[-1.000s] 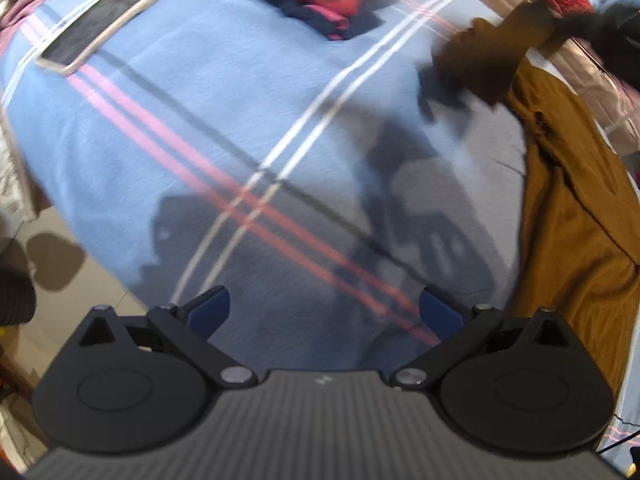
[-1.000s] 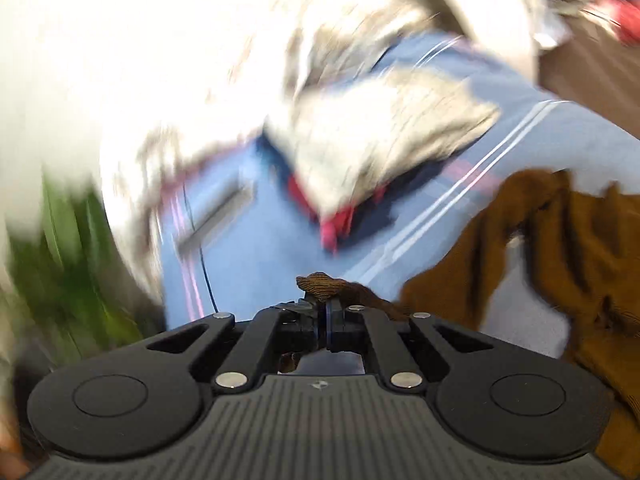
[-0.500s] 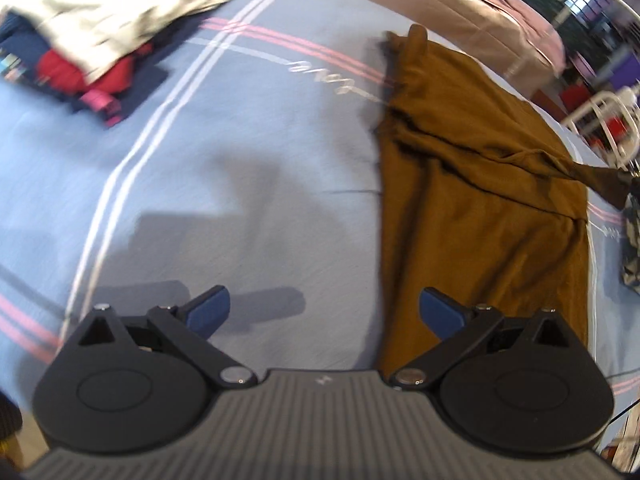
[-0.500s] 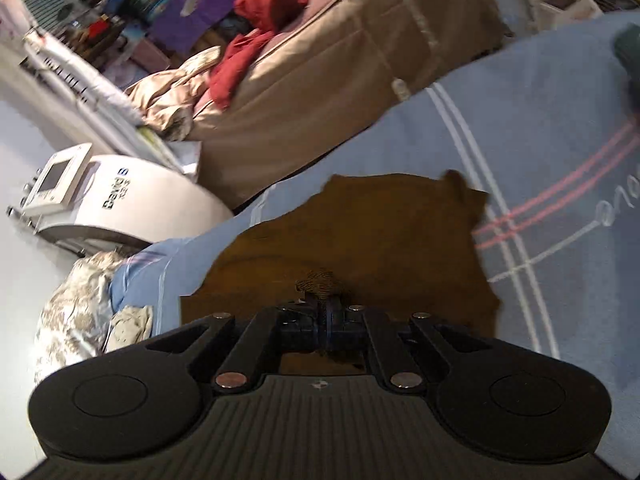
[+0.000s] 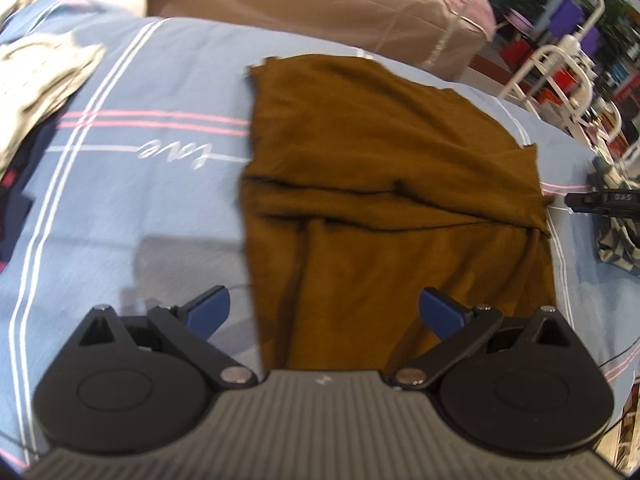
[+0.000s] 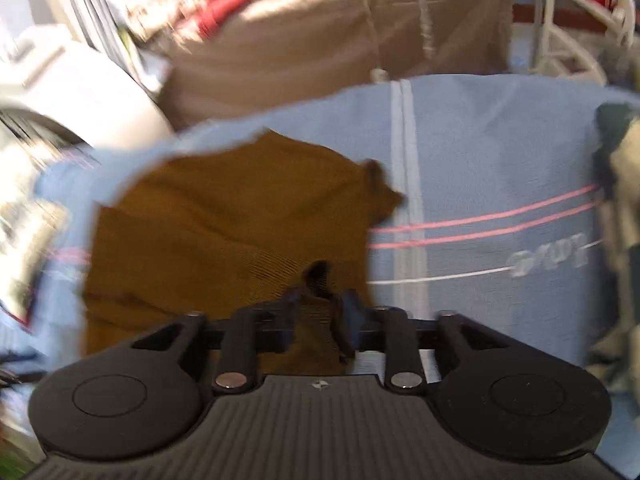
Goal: Fold small clothes
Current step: 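Fold the side edge over the sweater body with the right tool, release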
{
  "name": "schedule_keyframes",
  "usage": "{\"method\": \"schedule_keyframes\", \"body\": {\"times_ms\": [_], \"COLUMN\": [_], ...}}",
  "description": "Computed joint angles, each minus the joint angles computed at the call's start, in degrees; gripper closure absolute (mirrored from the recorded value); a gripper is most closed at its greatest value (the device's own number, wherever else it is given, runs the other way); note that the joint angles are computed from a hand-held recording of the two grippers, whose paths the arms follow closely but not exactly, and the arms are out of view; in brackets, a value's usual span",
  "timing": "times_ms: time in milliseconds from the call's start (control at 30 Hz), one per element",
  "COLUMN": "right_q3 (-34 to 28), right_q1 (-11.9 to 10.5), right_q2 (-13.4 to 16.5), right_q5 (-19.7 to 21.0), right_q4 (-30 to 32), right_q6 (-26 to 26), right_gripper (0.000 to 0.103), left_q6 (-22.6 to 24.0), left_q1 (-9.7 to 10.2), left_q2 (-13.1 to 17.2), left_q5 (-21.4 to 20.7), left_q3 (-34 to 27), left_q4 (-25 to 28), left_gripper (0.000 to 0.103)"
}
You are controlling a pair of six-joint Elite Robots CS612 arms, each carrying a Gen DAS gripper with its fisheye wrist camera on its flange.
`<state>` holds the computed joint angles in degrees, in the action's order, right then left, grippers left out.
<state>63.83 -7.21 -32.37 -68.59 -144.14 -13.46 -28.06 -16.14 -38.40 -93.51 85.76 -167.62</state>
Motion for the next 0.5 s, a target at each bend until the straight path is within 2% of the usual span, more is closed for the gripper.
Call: {"method": "schedule_keyframes", "body": {"times_ms": [33, 67, 100, 167, 233, 300, 500], "right_q3": [0.3, 1.1, 2.0, 4.0, 5.3, 4.6, -0.4], "right_q1": [0.0, 0.0, -0.2, -0.3, -0.2, 0.5, 2.9], "right_q2": [0.0, -0.3, -0.7, -1.6, -2.1, -1.6, 2.4], "right_q5": [-1.6, -2.2, -2.1, 0.5, 3.7, 4.9, -6.3], "right_q4": [-1.2, -3.3, -5.5, -9.5, -10.2, -7.4, -2.2], "right_q6": [-1.0, -0.5, 0.4, 0.2, -4.9, -9.1, -6.8], "right_gripper": [0.02, 0.014, 0.014, 0.014, 0.015, 0.018, 0.015], "left_q6": [0.6, 1.2, 1.7, 3.0, 3.7, 4.2, 6.6], "left_q1": [-0.18, -0.38, -0.58, -0.98, -1.23, -1.43, -2.03], "left_q2": [0.3, 0.4, 0.5, 0.8, 1.1, 1.2, 1.2], "left_q5": [-0.3, -0.4, -0.4, -0.2, -0.4, -0.4, 1.4], "left_q3": [-0.7, -1.1, -1.3, -1.8, -2.3, -2.8, -3.5], "left_q4": [0.3, 0.7, 1.0, 2.1, 3.2, 4.7, 7.5], "left_gripper": [0.0, 0.0, 0.0, 0.0, 0.0, 0.0, 0.0]}}
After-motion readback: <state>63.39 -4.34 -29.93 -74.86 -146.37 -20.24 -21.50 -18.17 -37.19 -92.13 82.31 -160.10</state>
